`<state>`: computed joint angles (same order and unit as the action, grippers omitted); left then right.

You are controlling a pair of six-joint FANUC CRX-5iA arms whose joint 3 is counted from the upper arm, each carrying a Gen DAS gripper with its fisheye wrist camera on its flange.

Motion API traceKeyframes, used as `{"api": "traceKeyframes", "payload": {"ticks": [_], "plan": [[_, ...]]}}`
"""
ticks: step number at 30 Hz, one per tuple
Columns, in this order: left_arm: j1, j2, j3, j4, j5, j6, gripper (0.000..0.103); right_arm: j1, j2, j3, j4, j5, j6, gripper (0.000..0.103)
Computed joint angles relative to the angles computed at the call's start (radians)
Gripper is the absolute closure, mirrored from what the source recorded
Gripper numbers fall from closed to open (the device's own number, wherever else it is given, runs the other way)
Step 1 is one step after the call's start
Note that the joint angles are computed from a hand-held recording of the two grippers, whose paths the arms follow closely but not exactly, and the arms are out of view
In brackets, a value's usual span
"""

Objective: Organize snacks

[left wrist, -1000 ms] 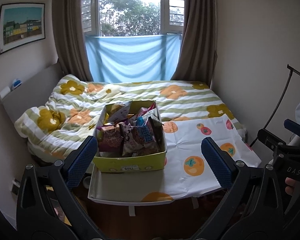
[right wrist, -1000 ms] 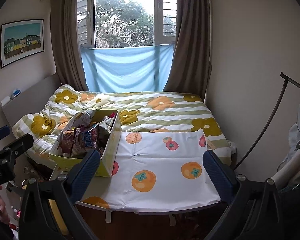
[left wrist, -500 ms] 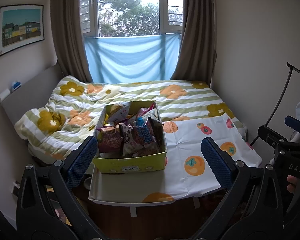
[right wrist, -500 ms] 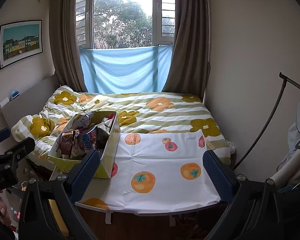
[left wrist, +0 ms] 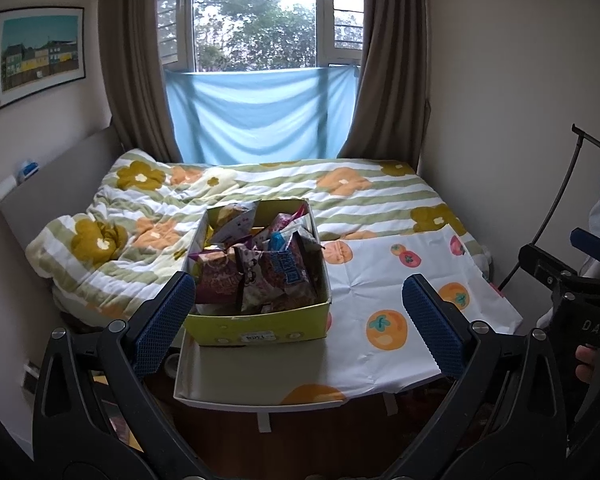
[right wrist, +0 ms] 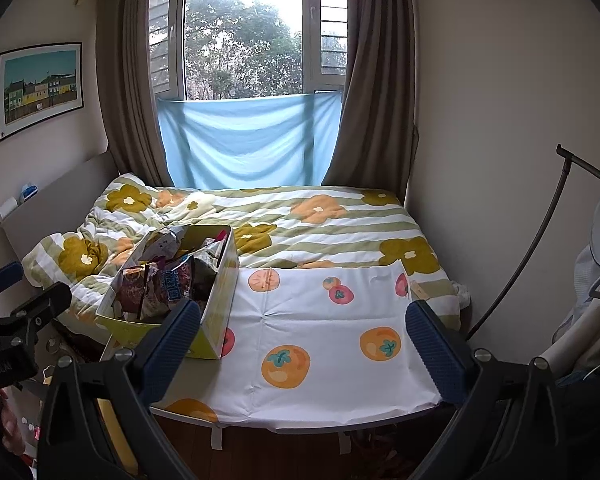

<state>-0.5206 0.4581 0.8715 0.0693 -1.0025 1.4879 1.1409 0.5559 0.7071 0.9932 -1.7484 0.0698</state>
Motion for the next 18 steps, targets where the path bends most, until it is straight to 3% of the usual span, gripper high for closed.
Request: {"api": "traceKeyframes", "payload": {"ticks": [16, 18], "plan": [[-0.016, -0.014, -0.032, 0.001, 0.043, -0.006, 0.000, -0.001, -0.008, -0.013, -0.001, 0.004, -0.004, 0.001], [-0.025, -0.015, -0.027, -0.040, 0.037, 0.026, 0.000, 0.000, -0.009, -0.017, -0.002, 0.006, -0.005, 0.001]]}}
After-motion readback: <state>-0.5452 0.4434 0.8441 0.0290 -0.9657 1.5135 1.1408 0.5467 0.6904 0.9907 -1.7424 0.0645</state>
